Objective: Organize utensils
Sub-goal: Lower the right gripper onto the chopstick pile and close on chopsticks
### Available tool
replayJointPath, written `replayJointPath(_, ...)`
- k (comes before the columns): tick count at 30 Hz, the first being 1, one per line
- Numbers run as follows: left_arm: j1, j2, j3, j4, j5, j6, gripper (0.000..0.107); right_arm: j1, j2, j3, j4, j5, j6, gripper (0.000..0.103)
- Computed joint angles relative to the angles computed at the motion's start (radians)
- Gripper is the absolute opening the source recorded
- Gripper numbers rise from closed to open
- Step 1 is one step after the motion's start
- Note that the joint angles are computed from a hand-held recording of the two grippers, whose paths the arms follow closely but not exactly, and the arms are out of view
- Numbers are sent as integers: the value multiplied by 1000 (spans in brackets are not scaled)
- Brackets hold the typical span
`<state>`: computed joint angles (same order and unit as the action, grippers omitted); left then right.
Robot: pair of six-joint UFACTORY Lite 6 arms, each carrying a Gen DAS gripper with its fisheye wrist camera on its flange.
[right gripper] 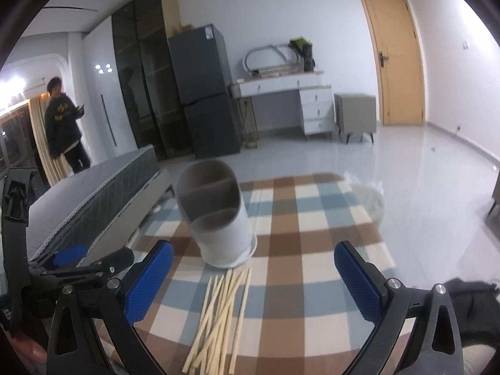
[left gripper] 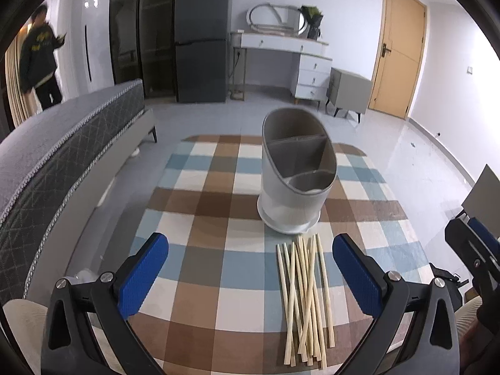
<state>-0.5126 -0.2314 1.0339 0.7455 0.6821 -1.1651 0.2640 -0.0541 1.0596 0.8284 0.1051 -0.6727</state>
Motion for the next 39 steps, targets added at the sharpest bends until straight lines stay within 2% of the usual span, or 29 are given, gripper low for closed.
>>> replayJointPath(3, 60, 46, 18, -112, -21, 97, 102, -31, 76, 51, 134, 112, -114, 103)
replayJointPath(5, 99, 78, 30, -179, -31, 154, 102, -29, 133, 88, 71, 143, -48, 103)
replayJointPath(8, 152, 134, 51, -271, -27, 236, 102, -23, 220, 159, -119, 183, 131, 100)
replayJointPath(11, 209, 185, 65, -395, -40, 346, 102, -20, 330, 254, -258, 247, 261, 87)
replayJointPath(12, 221, 204, 72, -417, -37, 361, 102, -20, 399, 319, -321, 289, 321, 86)
replayJointPath(13, 230, 219, 80, -438, -37, 377, 102, -23, 440, 357, -342, 312, 339, 84)
replayJointPath(16, 253, 262, 109, -474, -23, 405, 102, -32, 587, 500, -352, 408, 361, 66)
replayJointPath(18, 271, 290, 127, -507, -7, 428, 102, -36, 690, 613, -337, 486, 363, 60)
replayJointPath(22, 323, 322, 144, -625, 4, 511, 102, -32, 844, 805, -298, 583, 367, 57)
replayJointPath(26, 343, 340, 154, -664, 7, 545, 102, -10, 1008, 1034, -341, 683, 430, 43)
replayJointPath(31, 367, 364, 170, -715, 7, 594, 102, 15, 1204, 1341, -448, 807, 557, 34)
replayJointPath(34, 373, 381, 186, -737, 11, 625, 102, 28, 1233, 1396, -498, 820, 587, 32)
replayJointPath(37, 368, 391, 194, -723, 17, 613, 102, 27, 1280, 1466, -504, 860, 608, 20)
replayJointPath(39, 372, 395, 192, -728, 16, 617, 102, 31, 1236, 1392, -519, 817, 612, 16)
